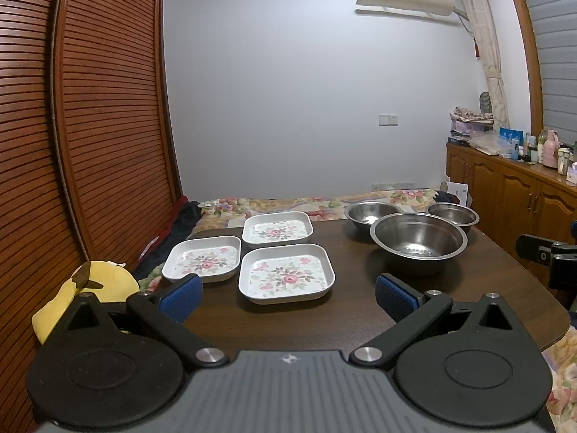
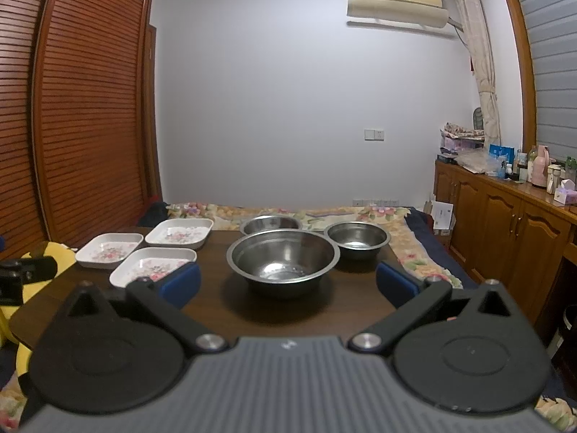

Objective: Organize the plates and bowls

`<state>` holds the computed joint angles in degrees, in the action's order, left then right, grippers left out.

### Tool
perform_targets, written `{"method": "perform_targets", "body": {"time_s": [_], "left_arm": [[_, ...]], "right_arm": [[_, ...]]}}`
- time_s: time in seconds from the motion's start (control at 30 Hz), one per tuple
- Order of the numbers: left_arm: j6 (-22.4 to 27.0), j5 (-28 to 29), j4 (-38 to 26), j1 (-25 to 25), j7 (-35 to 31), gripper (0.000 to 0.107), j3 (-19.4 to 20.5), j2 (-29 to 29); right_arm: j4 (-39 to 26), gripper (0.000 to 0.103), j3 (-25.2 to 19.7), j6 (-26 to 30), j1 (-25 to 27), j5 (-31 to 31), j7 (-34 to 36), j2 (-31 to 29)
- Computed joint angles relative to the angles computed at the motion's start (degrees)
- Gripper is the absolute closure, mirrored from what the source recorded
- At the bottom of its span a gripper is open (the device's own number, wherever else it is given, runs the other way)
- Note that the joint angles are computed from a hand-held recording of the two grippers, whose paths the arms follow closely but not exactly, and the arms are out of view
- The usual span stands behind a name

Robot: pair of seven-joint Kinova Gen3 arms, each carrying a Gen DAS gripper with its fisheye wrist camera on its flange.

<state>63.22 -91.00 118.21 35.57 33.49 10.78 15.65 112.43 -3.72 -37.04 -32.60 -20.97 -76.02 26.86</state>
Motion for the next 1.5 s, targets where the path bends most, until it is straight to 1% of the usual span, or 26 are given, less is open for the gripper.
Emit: {"method": "perform_targets", "body": {"time_s": [0.47, 0.67, 0.77, 0.93, 1.07, 1.13, 1.23, 1.33, 1.47, 1.5], "left_arm": [[-0.49, 0.54, 0.14, -0.21, -0.54, 0.004, 0.18, -0.38], [-3.33, 0.41, 0.7, -1.66, -0.21, 0.004, -0.3, -0.44], [-5.58, 0.13, 0.62, -3.07, -0.95, 0.004, -0.84, -0.34], [-9.28, -0.66, 0.21, -5.74, -2.17, 0.004, -1.92, 0.25], [-12.41, -0.8, -0.42, -7.97, -3.68, 0.004, -2.89, 0.22], [-13.54, -1.76, -0.33, -8.84, -3.62, 0.004, -3.33, 0.13], [-14.87, -2.94, -0.45, -10.29, -4.43, 0.004, -3.73, 0.11], [-18.13, -2.87, -0.98, -12.52, -5.94, 0.004, -4.19, -0.26], [-20.4, -3.79, -1.3, -14.55, -6.14, 0.004, -4.83, -0.27], [-20.97, -4.03, -1.35, -15.07, -6.26, 0.004, -5.0, -0.25]], "right_arm": [[0.28, 0.0, 0.01, -0.87, -0.26, -0.56, 0.26, 0.11], [-0.27, 0.0, -0.01, -0.72, -0.26, -0.35, 0.66, 0.7], [-1.76, 0.0, 0.17, 0.62, -0.41, 0.22, 1.43, 1.45], [-5.24, 0.0, -0.76, 2.69, 0.79, 4.31, 0.51, 3.46], [-9.19, 0.0, -2.36, 6.66, 2.63, 9.24, -2.13, 5.3], [-10.8, 0.0, -2.99, 8.6, 3.35, 11.35, -3.73, 5.9], [-12.66, 0.0, -3.09, 10.36, 3.35, 13.76, -5.01, 6.62], [-14.57, 0.0, -3.43, 12.06, 3.55, 16.04, -6.01, 7.3], [-18.97, 0.0, -6.51, 17.61, 6.0, 21.33, -9.07, 8.62], [-19.78, 0.0, -6.49, 18.28, 5.81, 22.03, -9.3, 8.95]]}}
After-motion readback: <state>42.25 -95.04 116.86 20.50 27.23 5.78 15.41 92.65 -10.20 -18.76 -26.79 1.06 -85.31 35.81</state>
